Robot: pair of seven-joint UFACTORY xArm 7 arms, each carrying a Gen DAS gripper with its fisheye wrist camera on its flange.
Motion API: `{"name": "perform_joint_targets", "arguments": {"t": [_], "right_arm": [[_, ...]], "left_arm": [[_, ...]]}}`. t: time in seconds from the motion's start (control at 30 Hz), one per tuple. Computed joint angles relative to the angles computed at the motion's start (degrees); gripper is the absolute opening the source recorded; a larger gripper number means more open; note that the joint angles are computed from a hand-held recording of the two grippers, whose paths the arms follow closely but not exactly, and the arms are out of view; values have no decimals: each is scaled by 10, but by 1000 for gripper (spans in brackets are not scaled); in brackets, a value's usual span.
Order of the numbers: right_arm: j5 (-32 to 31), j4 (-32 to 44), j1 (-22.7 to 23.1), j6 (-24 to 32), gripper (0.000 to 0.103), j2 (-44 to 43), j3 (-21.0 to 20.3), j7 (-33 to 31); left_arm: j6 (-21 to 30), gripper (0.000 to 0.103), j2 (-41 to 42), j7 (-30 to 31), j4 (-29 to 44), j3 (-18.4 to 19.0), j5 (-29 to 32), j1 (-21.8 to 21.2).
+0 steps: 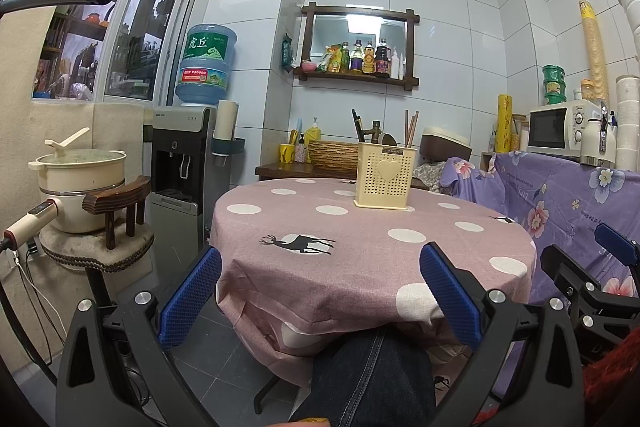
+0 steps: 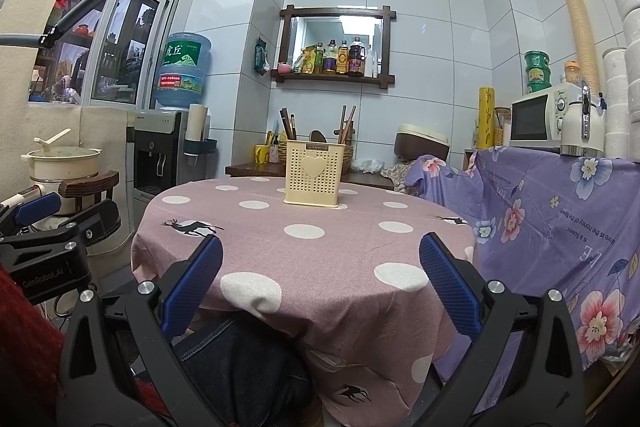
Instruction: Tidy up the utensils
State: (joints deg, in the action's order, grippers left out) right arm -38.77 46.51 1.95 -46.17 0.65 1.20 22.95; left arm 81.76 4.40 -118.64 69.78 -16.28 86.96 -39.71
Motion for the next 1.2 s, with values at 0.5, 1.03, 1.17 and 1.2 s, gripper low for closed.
{"name": "perform_joint_targets", "arguments": {"t": [0.5,1.03,1.17,1.2], "right_arm": [[-5,2,-2,1,97,0,-1,4],[-8,3,-2,2,97,0,-1,7],[-7,2,-2,2,97,-1,-1,6],[-8,3,-3,2,97,0,-1,7]], "left_arm": [[0,99,1,1,2,0,0,0],[1,99,1,2,3,1,-1,0],[3,99,2,0,3,1,0,-1],[4,99,3,-1,3,0,1,-2]]}}
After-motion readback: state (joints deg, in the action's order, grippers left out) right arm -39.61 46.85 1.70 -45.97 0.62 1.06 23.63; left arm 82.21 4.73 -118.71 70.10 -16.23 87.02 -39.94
